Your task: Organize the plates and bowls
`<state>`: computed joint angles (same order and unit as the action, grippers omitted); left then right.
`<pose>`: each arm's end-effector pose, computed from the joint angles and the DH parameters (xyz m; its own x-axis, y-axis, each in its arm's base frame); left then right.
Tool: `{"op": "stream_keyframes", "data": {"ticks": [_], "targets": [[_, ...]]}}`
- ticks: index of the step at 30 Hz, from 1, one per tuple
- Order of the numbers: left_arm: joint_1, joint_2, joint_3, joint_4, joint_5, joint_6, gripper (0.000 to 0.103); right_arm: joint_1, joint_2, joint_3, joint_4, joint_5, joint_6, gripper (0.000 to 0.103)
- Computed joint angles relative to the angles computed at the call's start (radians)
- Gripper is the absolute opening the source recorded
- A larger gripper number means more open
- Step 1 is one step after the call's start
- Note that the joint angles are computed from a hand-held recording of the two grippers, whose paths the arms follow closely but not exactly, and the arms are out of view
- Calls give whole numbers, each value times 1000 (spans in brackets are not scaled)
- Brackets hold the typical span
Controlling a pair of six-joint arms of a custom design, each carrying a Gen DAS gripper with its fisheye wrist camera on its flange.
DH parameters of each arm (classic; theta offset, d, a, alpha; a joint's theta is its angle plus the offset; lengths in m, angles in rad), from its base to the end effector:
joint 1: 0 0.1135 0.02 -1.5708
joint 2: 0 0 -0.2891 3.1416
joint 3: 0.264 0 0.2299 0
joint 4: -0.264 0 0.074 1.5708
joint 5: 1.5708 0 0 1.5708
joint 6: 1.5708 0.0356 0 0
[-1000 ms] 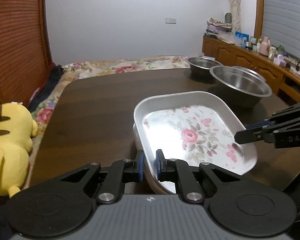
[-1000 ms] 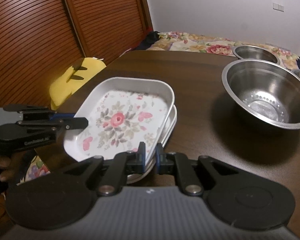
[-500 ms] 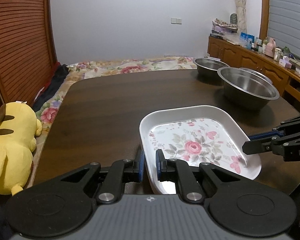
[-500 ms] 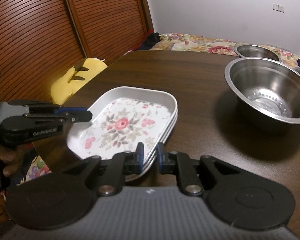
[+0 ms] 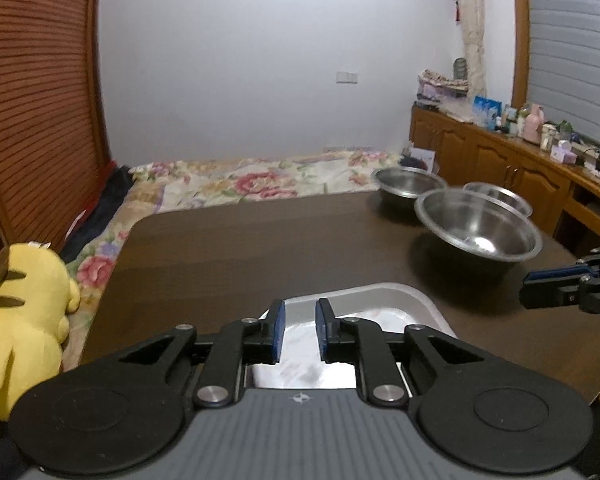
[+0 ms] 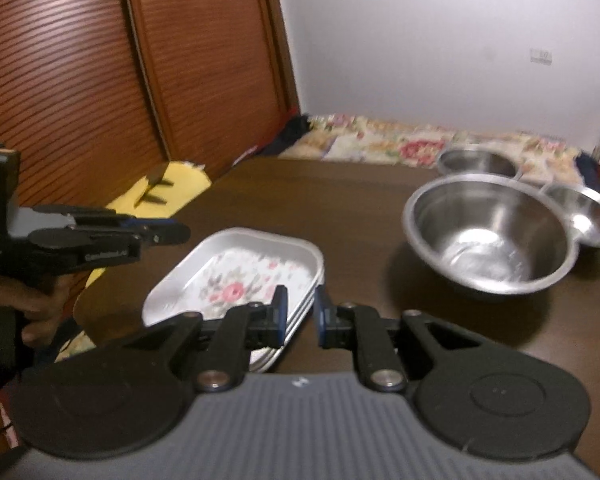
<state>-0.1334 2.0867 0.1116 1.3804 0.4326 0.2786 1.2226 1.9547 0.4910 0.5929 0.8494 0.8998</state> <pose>0.2146 -0.0439 0.0778 -0.4060 0.3064 -0.8610 0.5997 0.8002 0.0020 0.1188 0.2489 0.0927 -0.5192 0.0856 -0.8504 -0.0790 0.9859 0.1475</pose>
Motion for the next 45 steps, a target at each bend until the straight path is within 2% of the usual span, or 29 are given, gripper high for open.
{"op": "stream_keyframes", "data": {"ticks": [8, 13, 14, 17, 18, 20, 21, 25, 30, 32, 39, 41, 45], "targets": [[-218, -11, 4, 56, -101, -77, 29, 5, -112, -81, -49, 108, 15, 15], [-342, 6, 37, 65, -168, -111, 48, -30, -122, -124, -24, 140, 18, 15], [-359, 8, 45, 64, -174, -118, 49, -35, -124, -128, -34, 148, 26, 15], [-408, 21, 64, 93, -207, -143, 64, -53, -119, -131, -92, 193, 50, 16], [-420, 23, 72, 96, -214, -146, 64, -62, -118, -138, -96, 201, 57, 17], [-439, 10, 102, 55, -215, -153, 65, -84, -121, -170, -83, 207, 79, 39], [-445, 9, 115, 41, -215, -157, 65, -100, -116, -185, -67, 210, 81, 52], [-483, 11, 195, -46, -244, -175, 65, -159, -82, -224, -7, 204, 82, 53], [-478, 76, 307, -116, -175, -179, 65, -276, 15, -301, 258, 133, 9, 53], [-489, 86, 347, -166, -191, -185, 65, -319, 64, -322, 353, 105, -20, 52], [-532, 109, 438, -268, -251, -180, 64, -367, 156, -340, 476, 55, 14, 51], [-549, 118, 460, -287, -286, -176, 59, -384, 178, -352, 525, 34, 15, 50], [-555, 130, 519, -368, -331, -176, 49, -384, 182, -350, 528, 32, 37, 49]]}}
